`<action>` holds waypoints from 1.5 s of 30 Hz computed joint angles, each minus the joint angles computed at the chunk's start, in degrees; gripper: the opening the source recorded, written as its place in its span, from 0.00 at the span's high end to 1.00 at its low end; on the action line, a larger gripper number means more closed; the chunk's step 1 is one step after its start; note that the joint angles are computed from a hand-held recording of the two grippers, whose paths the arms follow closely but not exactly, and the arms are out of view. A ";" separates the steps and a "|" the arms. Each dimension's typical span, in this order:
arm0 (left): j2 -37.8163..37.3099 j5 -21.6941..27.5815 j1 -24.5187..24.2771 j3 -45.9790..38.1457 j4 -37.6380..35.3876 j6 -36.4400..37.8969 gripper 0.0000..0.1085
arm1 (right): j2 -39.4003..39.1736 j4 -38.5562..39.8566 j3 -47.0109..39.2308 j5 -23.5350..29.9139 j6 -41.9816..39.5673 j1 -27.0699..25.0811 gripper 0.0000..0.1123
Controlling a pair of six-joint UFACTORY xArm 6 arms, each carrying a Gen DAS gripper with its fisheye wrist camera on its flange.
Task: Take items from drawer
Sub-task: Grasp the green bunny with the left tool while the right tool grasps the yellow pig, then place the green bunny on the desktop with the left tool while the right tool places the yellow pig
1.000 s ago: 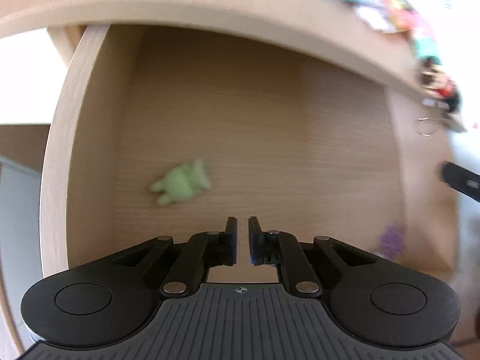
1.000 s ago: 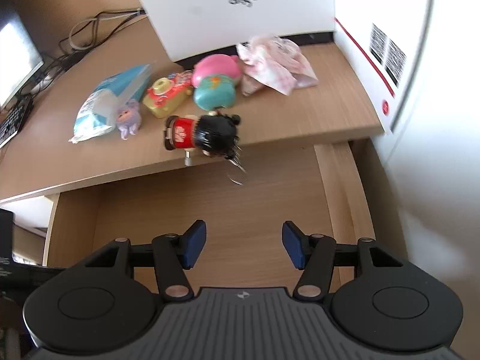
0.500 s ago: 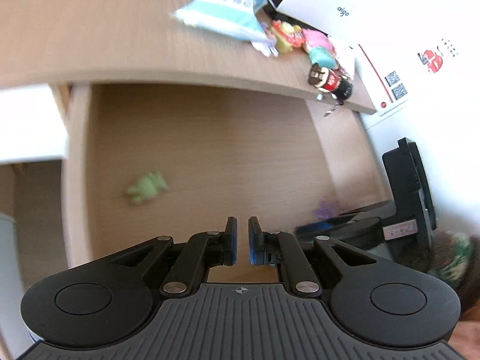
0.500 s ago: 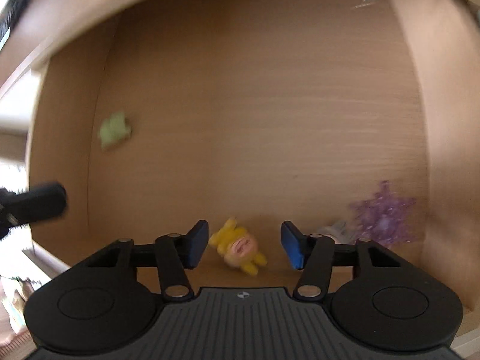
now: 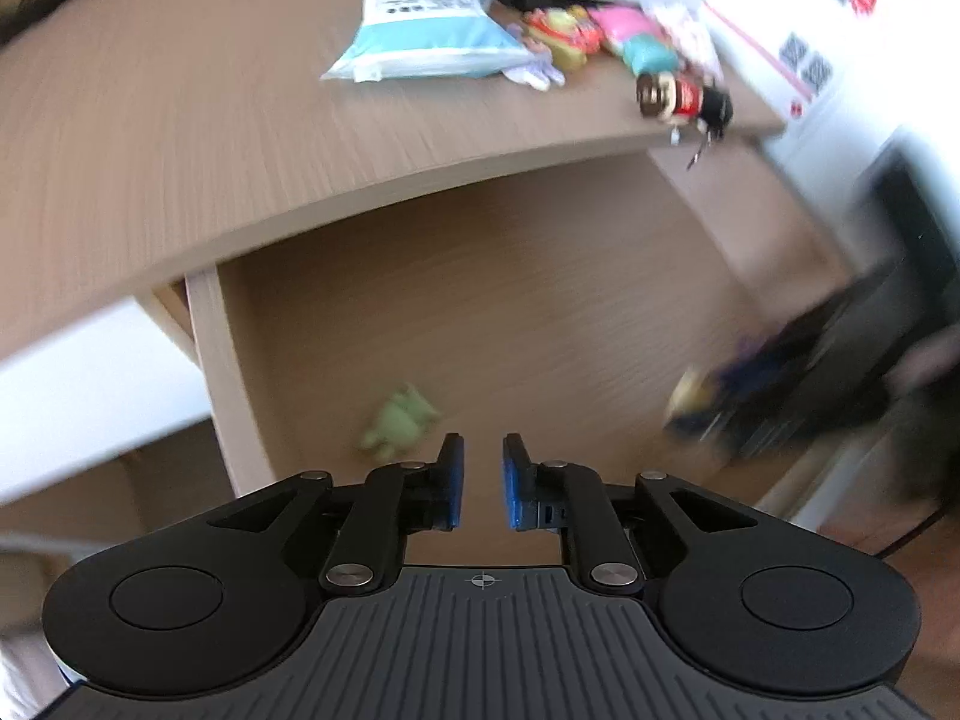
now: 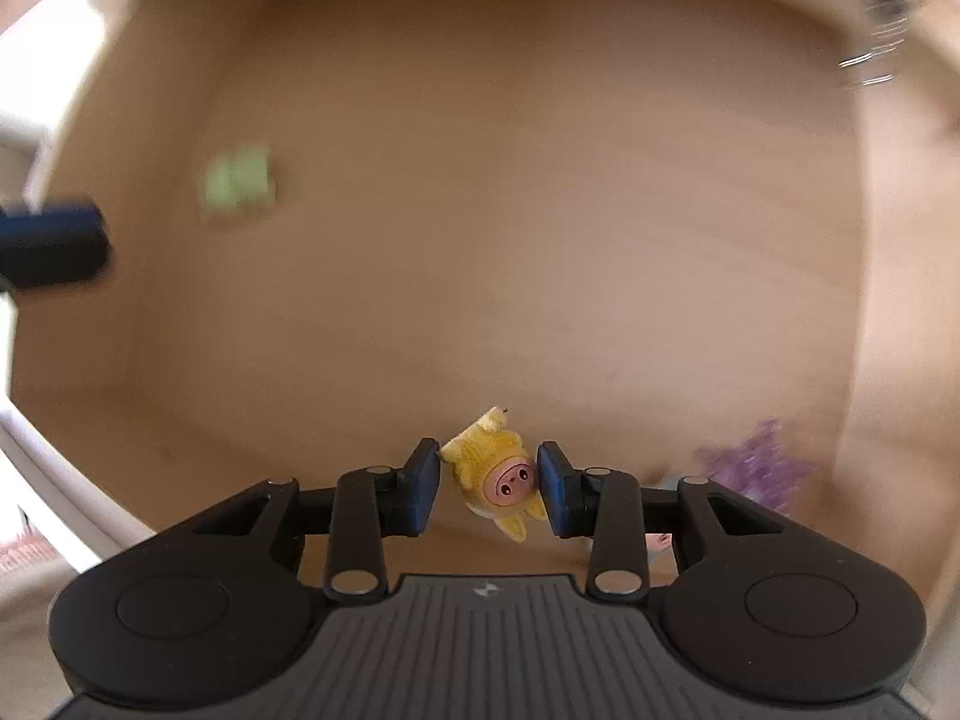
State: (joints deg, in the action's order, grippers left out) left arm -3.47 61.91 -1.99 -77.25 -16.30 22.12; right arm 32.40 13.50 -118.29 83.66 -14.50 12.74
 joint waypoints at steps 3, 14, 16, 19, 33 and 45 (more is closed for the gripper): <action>3.93 1.55 -0.83 -3.81 3.83 1.42 0.86 | -5.97 5.39 6.33 -9.00 3.48 -3.35 0.69; 19.39 9.79 -6.69 -18.33 19.63 13.42 0.73 | -21.21 12.17 26.76 -24.99 4.15 -9.22 0.69; 20.96 10.64 -6.93 -19.75 19.39 15.44 0.68 | -22.92 13.23 29.22 -25.42 3.62 -9.96 0.69; 23.78 12.55 -6.95 -22.40 19.51 15.28 0.67 | -23.75 12.70 31.23 -26.85 4.36 -9.60 0.69; 18.63 15.25 -3.80 -20.60 4.56 10.99 0.72 | -25.57 10.31 32.82 -27.84 5.38 -9.30 0.69; 12.91 -13.32 -3.95 -18.92 0.94 -10.31 0.72 | -21.34 14.36 21.62 -29.46 0.67 -6.18 0.69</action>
